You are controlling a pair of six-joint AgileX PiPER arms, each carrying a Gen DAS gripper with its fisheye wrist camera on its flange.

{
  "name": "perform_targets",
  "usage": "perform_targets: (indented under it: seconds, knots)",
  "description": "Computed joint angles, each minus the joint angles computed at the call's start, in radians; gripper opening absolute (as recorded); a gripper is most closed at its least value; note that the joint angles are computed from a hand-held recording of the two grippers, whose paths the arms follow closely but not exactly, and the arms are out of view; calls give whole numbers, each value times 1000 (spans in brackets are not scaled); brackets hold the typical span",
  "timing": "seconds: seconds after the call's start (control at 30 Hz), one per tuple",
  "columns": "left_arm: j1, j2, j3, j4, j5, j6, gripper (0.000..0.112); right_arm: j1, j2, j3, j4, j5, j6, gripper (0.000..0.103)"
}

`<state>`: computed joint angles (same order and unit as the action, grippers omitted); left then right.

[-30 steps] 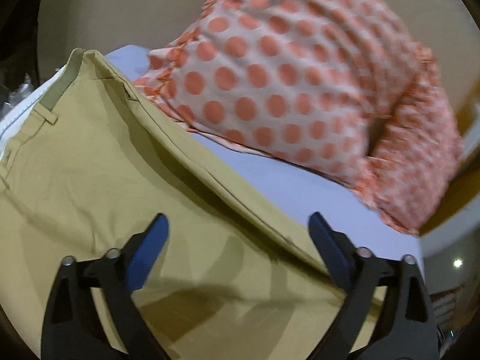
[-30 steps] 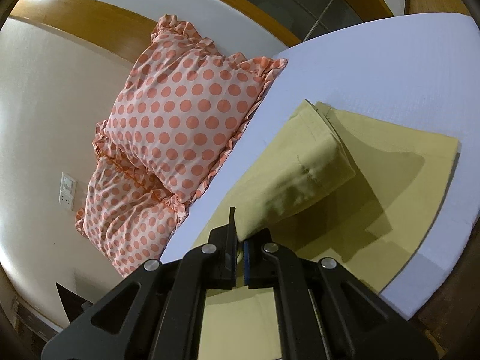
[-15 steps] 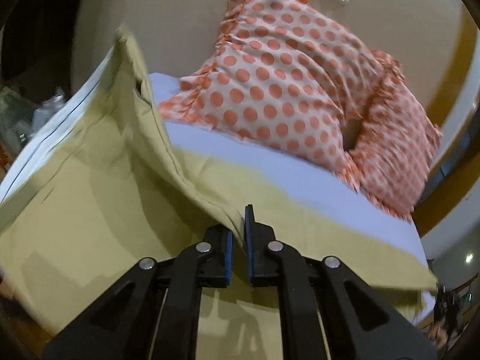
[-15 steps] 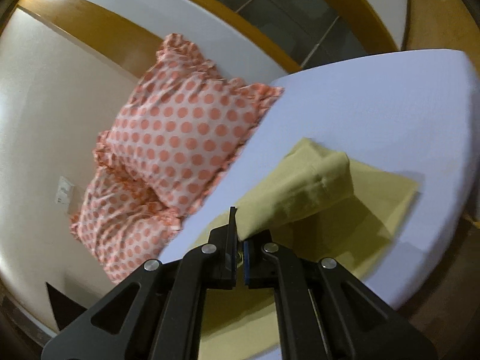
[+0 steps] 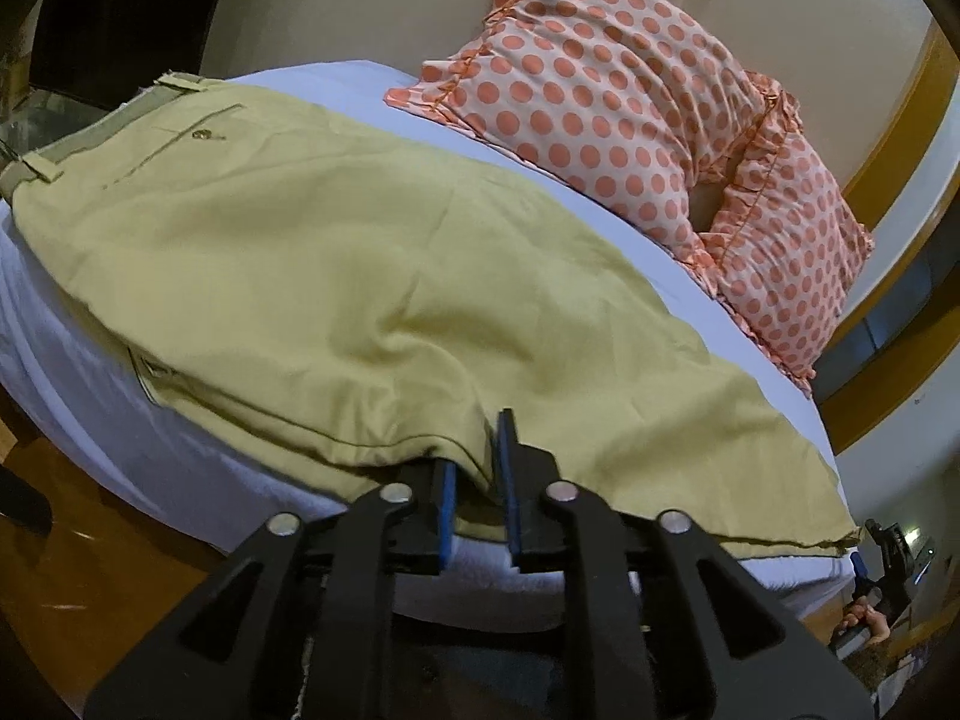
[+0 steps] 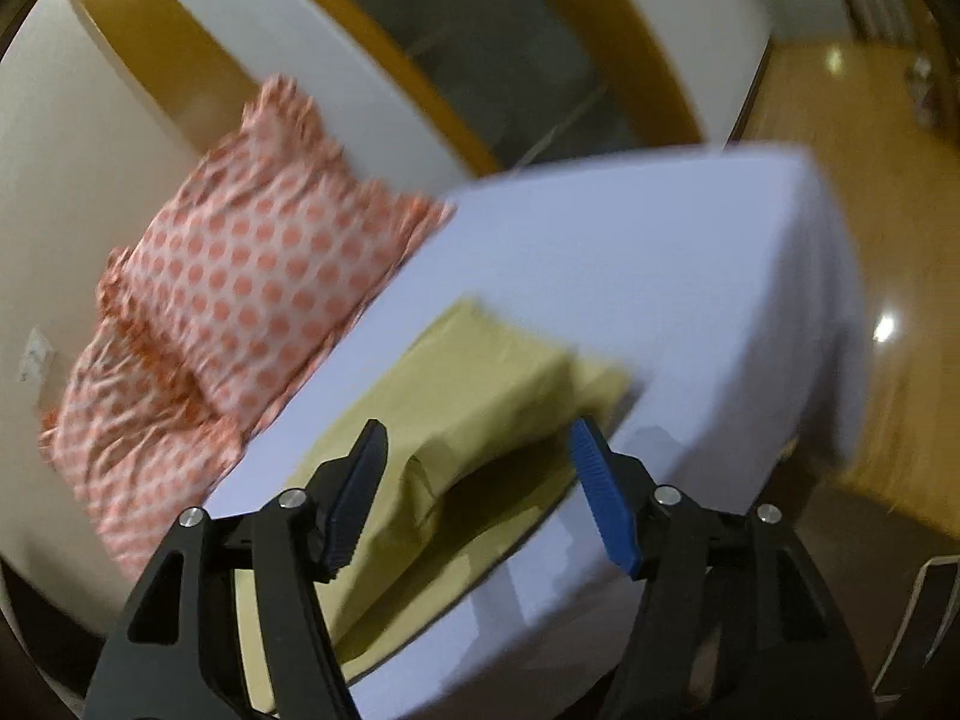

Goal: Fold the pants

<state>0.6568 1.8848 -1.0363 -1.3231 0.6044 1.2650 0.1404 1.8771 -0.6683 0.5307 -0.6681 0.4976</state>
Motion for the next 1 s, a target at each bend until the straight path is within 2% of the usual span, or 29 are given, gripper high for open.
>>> perform_targets:
  seconds: [0.07, 0.1, 0.17, 0.23, 0.37, 0.5, 0.53, 0.57, 0.6, 0.63, 0.67, 0.83, 0.93, 1.0]
  knots:
    - [10, 2, 16, -30, 25, 47, 25, -1, 11, -11, 72, 10, -49, 65]
    - [13, 0, 23, -44, 30, 66, 27, -14, 23, -15, 48, 16, -24, 65]
    - [21, -4, 41, -77, 46, 112, 35, -58, 61, -24, -94, 21, 98, 65]
    - [29, -13, 60, -104, 59, 151, 38, -58, 78, -23, -130, -5, 119, 65]
    - [46, -22, 88, -134, 82, 207, 43, -60, 101, -30, -295, -41, 243, 66]
    - [53, -26, 104, -154, 101, 239, 47, -1, 126, -22, -277, -111, 207, 65]
    - [53, -28, 109, -160, 103, 249, 49, 12, 134, -29, -277, -118, 191, 57]
    - [53, -29, 111, -162, 107, 256, 50, 23, 148, -45, -281, -112, 175, 42]
    - [56, -29, 111, -162, 115, 261, 50, 29, 158, -61, -274, -100, 156, 35]
    - [60, -28, 111, -161, 124, 263, 50, 39, 169, -83, -239, -87, 112, 17]
    - [68, -28, 112, -160, 141, 268, 50, 50, 179, -104, -187, -81, 49, 9]
    - [142, -48, 145, -203, 216, 349, 50, 112, 147, -230, -150, -43, -95, 8]
    - [182, -71, 179, -258, 219, 406, 54, 180, 156, -381, -282, 31, -94, 8]
    - [205, -80, 190, -270, 209, 408, 55, 248, 202, -542, -458, 110, -30, 8]
